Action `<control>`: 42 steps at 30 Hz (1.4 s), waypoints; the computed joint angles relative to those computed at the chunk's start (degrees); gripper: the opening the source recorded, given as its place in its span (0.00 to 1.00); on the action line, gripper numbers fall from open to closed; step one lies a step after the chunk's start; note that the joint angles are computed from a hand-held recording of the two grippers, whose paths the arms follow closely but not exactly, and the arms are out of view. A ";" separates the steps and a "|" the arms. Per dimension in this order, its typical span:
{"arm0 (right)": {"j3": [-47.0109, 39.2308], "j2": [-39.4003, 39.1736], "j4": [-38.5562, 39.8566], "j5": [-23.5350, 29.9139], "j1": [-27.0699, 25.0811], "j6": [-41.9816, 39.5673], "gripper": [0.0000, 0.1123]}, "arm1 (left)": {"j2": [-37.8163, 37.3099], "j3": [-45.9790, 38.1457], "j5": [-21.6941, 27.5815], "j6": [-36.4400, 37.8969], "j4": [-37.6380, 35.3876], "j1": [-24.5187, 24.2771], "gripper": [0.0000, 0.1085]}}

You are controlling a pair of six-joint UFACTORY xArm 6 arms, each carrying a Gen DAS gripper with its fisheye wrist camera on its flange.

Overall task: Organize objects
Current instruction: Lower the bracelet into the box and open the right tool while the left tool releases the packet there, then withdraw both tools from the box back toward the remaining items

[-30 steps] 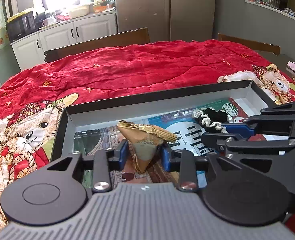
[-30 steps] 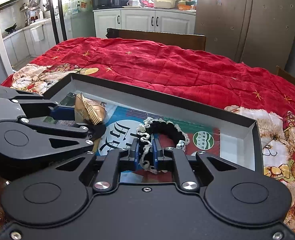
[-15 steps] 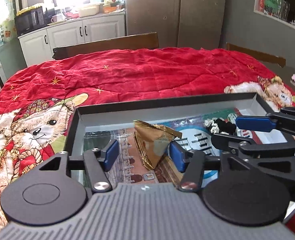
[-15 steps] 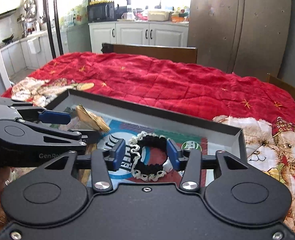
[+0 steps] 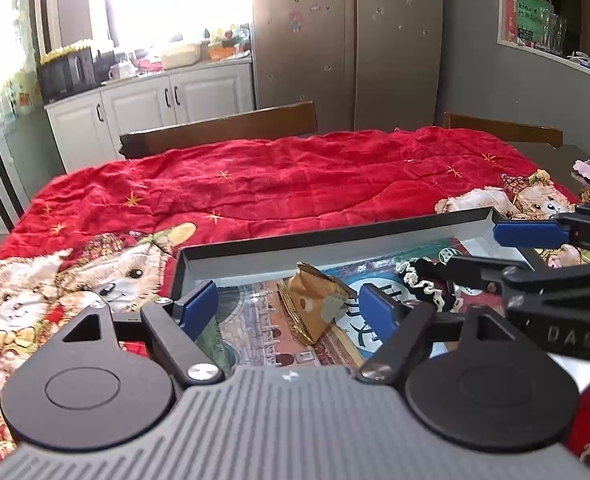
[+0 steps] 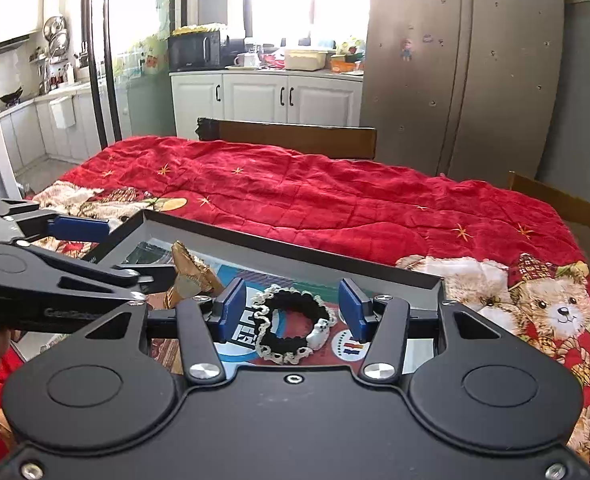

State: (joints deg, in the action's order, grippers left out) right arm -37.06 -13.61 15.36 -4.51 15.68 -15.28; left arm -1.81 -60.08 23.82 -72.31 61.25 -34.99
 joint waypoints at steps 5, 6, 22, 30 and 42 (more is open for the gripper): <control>0.67 -2.38 5.72 1.75 -0.34 -4.16 0.44 | -2.07 1.02 1.98 -1.37 1.37 -0.60 0.80; 0.96 -2.95 5.82 1.95 -0.56 -4.22 0.44 | -2.52 1.33 2.22 -1.52 1.57 -0.71 0.80; 12.05 -19.68 10.94 4.43 -1.04 -7.73 0.45 | -11.19 7.28 7.26 -4.56 6.90 -5.51 0.86; 17.91 -29.68 4.61 7.13 -1.81 -3.18 0.49 | -15.99 10.90 8.88 -4.92 7.96 -8.80 0.90; 25.02 -41.16 -6.85 10.33 -2.82 6.30 0.53 | -21.88 15.65 10.91 -5.84 8.86 -12.97 0.93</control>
